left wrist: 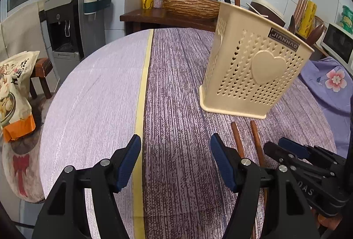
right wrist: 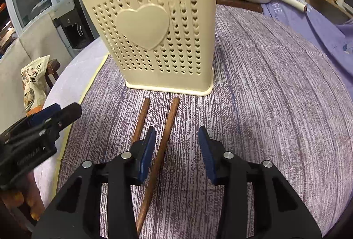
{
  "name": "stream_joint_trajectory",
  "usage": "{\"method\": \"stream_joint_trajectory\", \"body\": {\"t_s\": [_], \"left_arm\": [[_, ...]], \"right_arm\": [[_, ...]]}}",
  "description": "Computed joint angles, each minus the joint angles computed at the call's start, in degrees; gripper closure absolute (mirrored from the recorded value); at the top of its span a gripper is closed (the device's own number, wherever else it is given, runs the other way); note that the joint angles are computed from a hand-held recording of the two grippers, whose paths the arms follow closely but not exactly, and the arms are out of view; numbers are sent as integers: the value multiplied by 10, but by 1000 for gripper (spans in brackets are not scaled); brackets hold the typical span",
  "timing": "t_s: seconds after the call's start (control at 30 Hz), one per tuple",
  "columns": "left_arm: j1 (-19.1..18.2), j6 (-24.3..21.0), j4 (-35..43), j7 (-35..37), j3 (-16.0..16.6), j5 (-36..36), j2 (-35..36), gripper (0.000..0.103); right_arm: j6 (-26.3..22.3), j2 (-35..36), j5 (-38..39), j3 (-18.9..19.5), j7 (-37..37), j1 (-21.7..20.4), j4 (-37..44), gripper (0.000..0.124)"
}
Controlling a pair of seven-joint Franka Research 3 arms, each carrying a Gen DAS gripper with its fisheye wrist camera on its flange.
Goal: Organize utensils
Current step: 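Withdraw both open tools and lower them to the remaining chopsticks, then grasp a brown chopstick with the right tool while the left tool grasps another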
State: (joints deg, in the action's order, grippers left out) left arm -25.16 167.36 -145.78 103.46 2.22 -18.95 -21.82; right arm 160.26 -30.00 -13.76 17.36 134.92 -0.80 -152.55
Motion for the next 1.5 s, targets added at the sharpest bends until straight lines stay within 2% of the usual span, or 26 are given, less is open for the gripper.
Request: {"method": "stream_joint_trajectory", "body": {"t_s": [0.2,0.37,0.47,0.57,0.77,0.97,1.03,1.2,1.27,1.37,1.5], "left_arm": [[3,-3,-10,-2,-7,9,0,39],[-1,-5,-16,-1,-11,15,-1,39],[2,-4,-17,-3,-16,23,1,39],[2,-7,-17,-4,-18,27,2,39],[-15,-26,-7,19,-14,14,6,39],[-17,-41,9,31,-34,6,19,41],[-20,-46,17,40,-39,3,24,44],[-11,-63,48,39,-63,6,56,68],[5,-47,49,20,-84,26,64,70],[16,-33,52,-8,-97,47,73,72],[38,-9,53,-59,-118,103,83,89]], "right_arm": [[-15,40,-33,16,32,-18,28,92],[-35,59,-98,31,78,-29,51,93],[-50,72,-149,33,100,-28,65,103],[-44,75,-164,10,102,-11,64,111],[6,54,-97,-49,56,25,27,113],[26,7,-39,-44,24,2,-8,113],[26,-12,-29,-34,19,-12,-20,113],[24,-49,-6,-18,2,-35,-41,113],[24,-56,-4,-7,0,-45,-44,113],[26,-63,9,-7,-10,-45,-52,113],[27,-68,16,3,-10,-53,-56,113]]}}
